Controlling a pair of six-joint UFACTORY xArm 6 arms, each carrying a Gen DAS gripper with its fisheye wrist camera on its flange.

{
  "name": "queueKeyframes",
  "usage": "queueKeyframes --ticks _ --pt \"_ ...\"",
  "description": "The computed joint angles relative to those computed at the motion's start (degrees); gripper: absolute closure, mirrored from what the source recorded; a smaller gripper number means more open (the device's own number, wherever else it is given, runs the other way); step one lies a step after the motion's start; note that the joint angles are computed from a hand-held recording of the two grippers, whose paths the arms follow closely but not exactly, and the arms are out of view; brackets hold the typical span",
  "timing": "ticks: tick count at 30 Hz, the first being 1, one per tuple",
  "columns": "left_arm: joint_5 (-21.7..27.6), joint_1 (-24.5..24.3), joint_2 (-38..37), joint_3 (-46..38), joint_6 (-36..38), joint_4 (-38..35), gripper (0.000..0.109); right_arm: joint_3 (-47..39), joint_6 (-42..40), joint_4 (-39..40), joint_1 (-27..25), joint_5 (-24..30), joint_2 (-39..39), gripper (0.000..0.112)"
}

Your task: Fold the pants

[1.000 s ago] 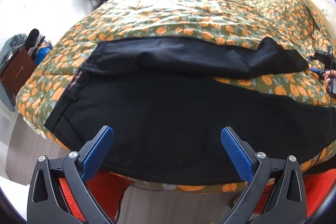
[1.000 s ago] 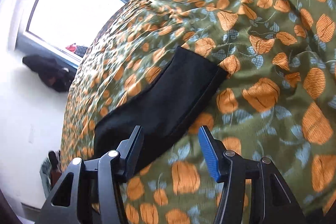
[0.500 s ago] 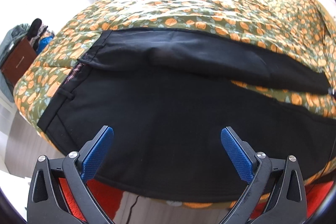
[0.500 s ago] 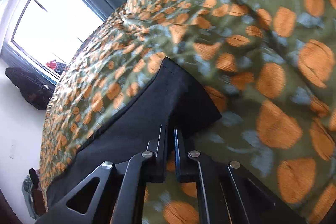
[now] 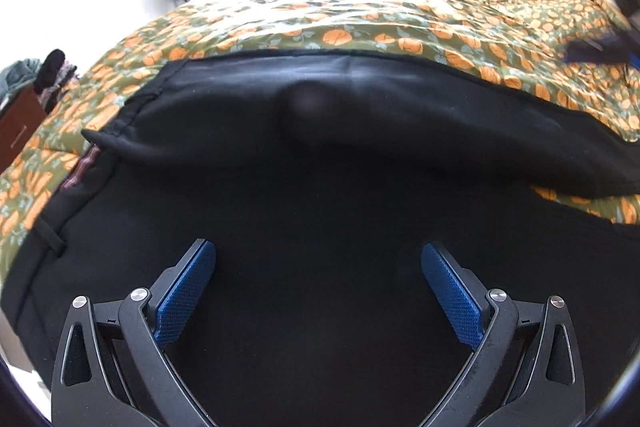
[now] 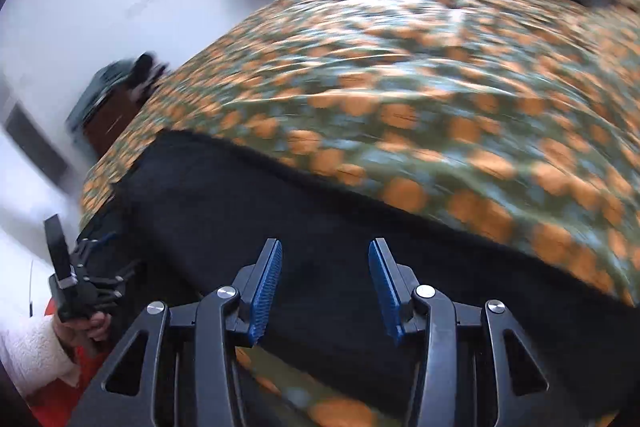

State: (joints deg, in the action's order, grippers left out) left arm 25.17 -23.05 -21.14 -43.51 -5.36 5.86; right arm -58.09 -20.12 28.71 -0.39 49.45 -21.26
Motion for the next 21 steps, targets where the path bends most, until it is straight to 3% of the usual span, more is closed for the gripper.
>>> queueKeyframes --ticks 3,5,11,13,14,16,21 --pt "-0.1 0.0 0.4 -0.3 6.4 -5.9 0.006 -15.0 -2.6 -2.6 7.5 1.0 17.3 0.067" --pt "0.2 0.2 0.5 -0.5 8.3 -7.9 0.006 -25.6 -2.2 -6.8 9.9 5.0 27.1 0.067" --pt "0.5 -0.3 1.3 -0.9 9.4 -8.5 0.006 -52.8 -4.2 -10.1 9.4 27.0 48.0 0.067" --pt "0.7 -0.2 1.2 -0.8 9.9 -9.0 0.006 -56.0 -4.8 -12.4 9.9 30.5 49.9 0.081" --pt "0.8 -0.1 1.1 -0.8 10.5 -9.8 0.006 -55.8 -5.1 -15.7 10.8 30.0 49.3 0.106" --pt "1.3 0.2 1.2 -1.2 12.1 -11.7 0.006 -55.8 -6.0 -20.5 12.2 28.3 48.4 0.107" --pt "1.7 0.6 1.2 -1.2 14.4 -14.0 0.006 -46.5 -0.4 -39.9 17.7 12.4 43.9 0.108"
